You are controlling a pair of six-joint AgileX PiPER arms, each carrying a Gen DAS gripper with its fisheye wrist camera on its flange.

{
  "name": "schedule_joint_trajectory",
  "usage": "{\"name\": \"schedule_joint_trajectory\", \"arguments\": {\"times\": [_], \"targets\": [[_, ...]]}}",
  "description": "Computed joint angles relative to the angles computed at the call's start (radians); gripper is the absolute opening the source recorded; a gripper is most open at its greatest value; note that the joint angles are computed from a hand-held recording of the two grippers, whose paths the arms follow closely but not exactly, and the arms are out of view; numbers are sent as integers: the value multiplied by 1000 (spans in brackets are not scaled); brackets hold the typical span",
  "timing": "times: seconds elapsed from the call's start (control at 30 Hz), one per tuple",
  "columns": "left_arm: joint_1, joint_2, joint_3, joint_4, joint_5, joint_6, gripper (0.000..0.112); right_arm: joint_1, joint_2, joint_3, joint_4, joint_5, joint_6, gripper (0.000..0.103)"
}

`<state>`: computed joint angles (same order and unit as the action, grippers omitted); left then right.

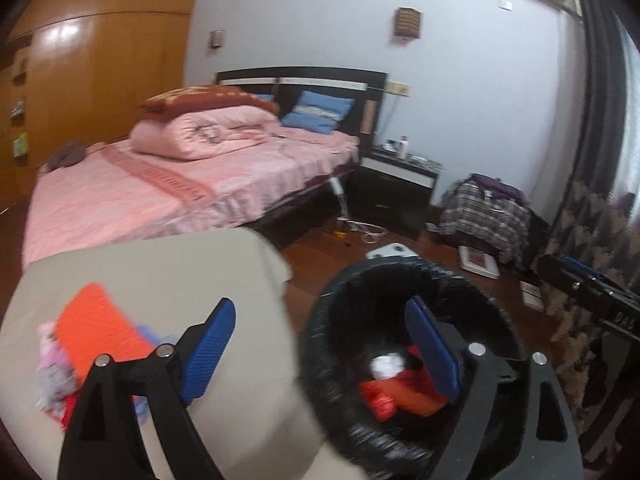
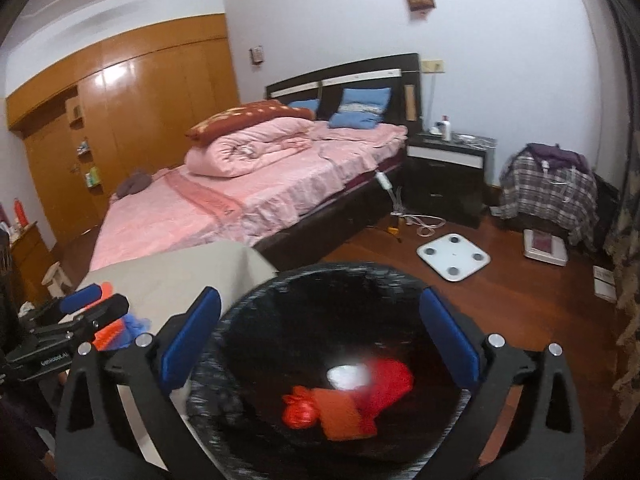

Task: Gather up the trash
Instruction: 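Grasp the red garment on the pile with the left gripper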

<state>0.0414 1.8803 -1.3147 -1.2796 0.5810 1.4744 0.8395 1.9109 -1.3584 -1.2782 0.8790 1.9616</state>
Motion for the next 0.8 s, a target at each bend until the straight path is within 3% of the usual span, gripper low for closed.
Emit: {"name": "schedule_joint_trajectory", "arguments": {"times": [0.33, 0.57, 0.8], "targets": [[209, -21, 113, -82, -83, 150, 85, 29, 231, -333, 97, -97, -165, 97], [336, 15, 130, -95, -78, 219, 85, 57, 393, -571, 194, -129, -306, 97], [409, 75, 99, -72, -89, 219, 85, 84, 577, -887, 364, -83, -575, 97]]}}
